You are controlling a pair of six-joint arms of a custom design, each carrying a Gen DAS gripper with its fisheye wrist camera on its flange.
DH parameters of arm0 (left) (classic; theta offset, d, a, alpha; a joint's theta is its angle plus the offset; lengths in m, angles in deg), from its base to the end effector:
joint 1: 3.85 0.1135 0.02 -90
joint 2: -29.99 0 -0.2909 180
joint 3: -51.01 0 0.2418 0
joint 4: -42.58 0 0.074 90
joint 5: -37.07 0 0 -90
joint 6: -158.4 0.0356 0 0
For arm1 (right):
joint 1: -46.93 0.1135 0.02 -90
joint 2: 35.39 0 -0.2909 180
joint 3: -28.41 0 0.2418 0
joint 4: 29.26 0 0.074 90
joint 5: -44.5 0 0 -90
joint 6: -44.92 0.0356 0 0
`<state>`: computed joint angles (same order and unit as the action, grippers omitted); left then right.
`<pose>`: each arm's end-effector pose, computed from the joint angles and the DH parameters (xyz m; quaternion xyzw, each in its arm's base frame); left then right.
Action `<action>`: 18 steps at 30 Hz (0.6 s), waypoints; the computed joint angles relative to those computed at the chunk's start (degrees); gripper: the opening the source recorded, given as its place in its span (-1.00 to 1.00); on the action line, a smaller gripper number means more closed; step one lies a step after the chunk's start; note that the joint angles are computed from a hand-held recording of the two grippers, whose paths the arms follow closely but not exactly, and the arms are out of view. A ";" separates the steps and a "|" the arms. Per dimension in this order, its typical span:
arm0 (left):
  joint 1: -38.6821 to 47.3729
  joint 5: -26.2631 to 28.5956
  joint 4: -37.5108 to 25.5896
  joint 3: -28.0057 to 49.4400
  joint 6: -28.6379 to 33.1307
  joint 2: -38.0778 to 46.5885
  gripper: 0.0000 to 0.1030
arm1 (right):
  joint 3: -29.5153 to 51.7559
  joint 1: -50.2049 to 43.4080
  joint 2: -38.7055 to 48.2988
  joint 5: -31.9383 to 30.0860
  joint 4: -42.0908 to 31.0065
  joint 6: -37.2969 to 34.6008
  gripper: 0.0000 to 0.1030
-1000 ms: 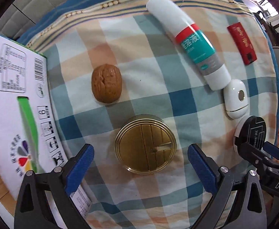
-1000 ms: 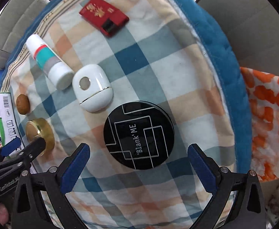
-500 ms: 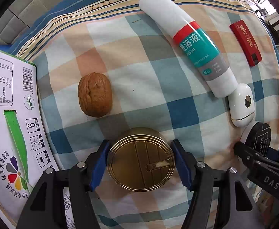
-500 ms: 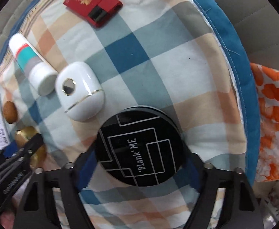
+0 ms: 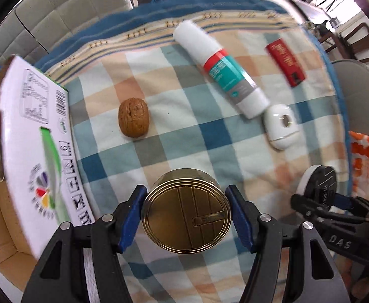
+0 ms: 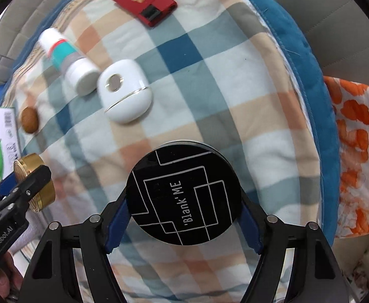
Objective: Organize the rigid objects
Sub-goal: 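Carry the gold tin and black jar with both grippers into the box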
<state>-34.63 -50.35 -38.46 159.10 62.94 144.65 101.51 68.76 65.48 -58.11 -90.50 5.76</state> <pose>0.3309 -0.1990 0.2407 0.2195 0.9751 -0.0279 0.0128 0.2670 0.1153 0.1778 -0.2480 -0.9625 -0.0936 0.0581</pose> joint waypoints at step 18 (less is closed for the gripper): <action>18.58 8.74 -18.39 24.83 11.28 -8.89 0.21 | 46.83 16.25 5.85 4.31 -23.44 2.81 0.51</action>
